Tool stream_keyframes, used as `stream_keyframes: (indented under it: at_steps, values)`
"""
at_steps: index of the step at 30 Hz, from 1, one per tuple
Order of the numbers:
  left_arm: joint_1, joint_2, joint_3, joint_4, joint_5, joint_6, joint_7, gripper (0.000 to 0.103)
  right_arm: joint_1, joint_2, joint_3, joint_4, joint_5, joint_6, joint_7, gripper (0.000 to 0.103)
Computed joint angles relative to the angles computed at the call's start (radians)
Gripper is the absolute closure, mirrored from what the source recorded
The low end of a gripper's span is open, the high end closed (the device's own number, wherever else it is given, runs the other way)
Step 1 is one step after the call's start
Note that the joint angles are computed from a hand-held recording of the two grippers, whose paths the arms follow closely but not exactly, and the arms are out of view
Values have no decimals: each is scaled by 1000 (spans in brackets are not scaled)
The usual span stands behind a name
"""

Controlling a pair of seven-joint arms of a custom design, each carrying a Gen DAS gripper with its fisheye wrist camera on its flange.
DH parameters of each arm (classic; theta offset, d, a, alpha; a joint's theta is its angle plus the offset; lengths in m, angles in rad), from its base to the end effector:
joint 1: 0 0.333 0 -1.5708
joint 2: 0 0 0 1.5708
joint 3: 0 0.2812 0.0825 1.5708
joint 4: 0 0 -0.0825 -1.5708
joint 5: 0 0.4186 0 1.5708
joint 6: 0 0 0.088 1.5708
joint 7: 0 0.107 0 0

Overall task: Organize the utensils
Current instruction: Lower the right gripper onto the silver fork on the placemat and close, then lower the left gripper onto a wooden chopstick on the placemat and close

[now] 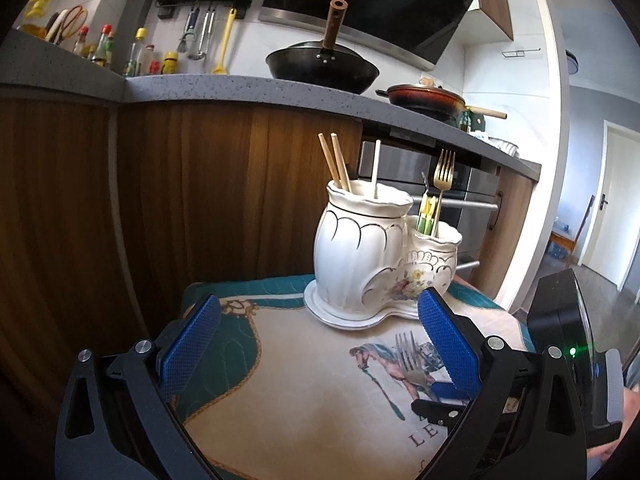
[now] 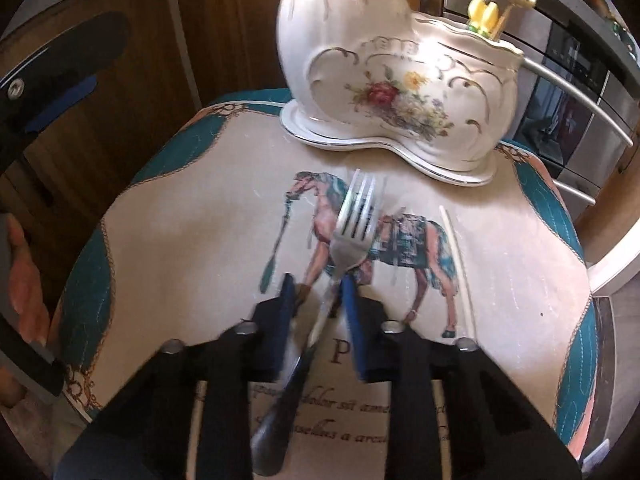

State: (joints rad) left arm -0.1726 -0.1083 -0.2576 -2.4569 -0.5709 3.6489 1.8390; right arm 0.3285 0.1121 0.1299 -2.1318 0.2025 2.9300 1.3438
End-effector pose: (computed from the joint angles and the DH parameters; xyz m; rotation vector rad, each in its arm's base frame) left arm 0.5011 -0.1553 0.4282 -1.4702 1.4951 -1.1959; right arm 0.5686 0.2650 0.3791 -2.1456 1.2778 -0.4265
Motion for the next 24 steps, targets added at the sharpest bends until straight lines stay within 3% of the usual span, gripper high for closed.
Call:
stream_keyframes:
  at_steps: [1, 7, 11, 16, 20, 24]
  values:
    - [-1, -2, 4, -2, 9, -1, -12, 5, -3, 9, 6, 11, 19, 0, -12, 93]
    - [5, -1, 2, 1, 8, -9, -14, 5, -50, 14, 55, 14, 255, 17, -176, 98]
    - [6, -1, 3, -1, 24, -15, -19, 5, -84, -24, 95, -11, 554, 32, -425, 98]
    - [4, 18, -17, 21, -40, -28, 62, 5, -76, -92, 62, -26, 955, -10, -771, 98]
    - [-11, 48, -48, 74, -217, -50, 232, 5, -49, -158, -6, -46, 1169, -62, -970, 98]
    - [-76, 96, -62, 185, -518, -81, 515, 5, -23, -220, -62, -68, 1309, -50, -1122, 98]
